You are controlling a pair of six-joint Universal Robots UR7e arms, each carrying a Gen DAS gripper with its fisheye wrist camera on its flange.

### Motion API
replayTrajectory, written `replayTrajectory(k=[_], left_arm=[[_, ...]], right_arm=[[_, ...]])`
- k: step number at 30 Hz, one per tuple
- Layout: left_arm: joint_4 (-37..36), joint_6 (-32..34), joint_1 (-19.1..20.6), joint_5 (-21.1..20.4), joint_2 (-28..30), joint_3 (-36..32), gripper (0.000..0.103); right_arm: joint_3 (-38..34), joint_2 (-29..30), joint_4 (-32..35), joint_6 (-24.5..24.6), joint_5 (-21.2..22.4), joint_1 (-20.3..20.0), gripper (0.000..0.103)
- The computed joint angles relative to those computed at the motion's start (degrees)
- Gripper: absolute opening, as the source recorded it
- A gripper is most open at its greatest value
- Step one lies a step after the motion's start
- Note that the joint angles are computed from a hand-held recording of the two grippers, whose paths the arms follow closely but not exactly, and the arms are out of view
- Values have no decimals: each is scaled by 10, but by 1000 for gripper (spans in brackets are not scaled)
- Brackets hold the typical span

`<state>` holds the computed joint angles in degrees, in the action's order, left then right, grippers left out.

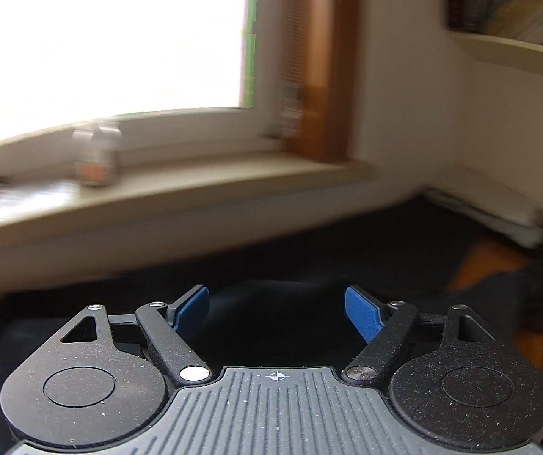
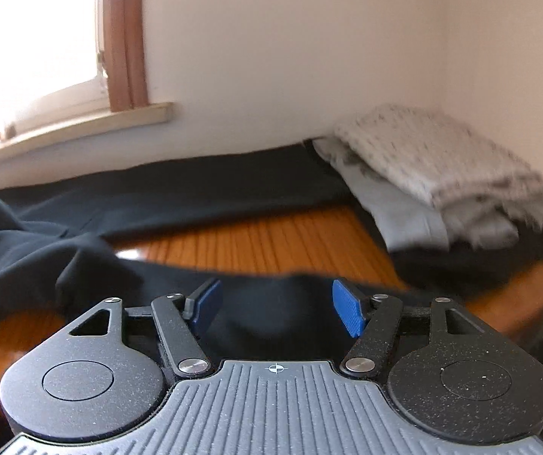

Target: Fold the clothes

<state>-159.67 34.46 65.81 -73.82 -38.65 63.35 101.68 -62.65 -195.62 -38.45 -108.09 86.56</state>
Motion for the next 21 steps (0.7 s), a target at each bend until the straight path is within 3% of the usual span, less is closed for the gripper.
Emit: replayTrajectory(k=[3, 9, 14, 21], left_arm=[[6, 17, -19, -6, 6, 31, 82], [72, 34, -38, -30, 47, 22, 82], [61, 77, -51, -19, 65, 32, 82], [54, 83, -50, -23, 75, 31, 80]], right_arm=[[30, -27, 23, -12, 24, -13, 65], [53, -45, 40, 6, 50, -31, 64], [89, -72, 33, -29, 42, -37, 64], [101, -75, 57, -73, 26, -57, 63]])
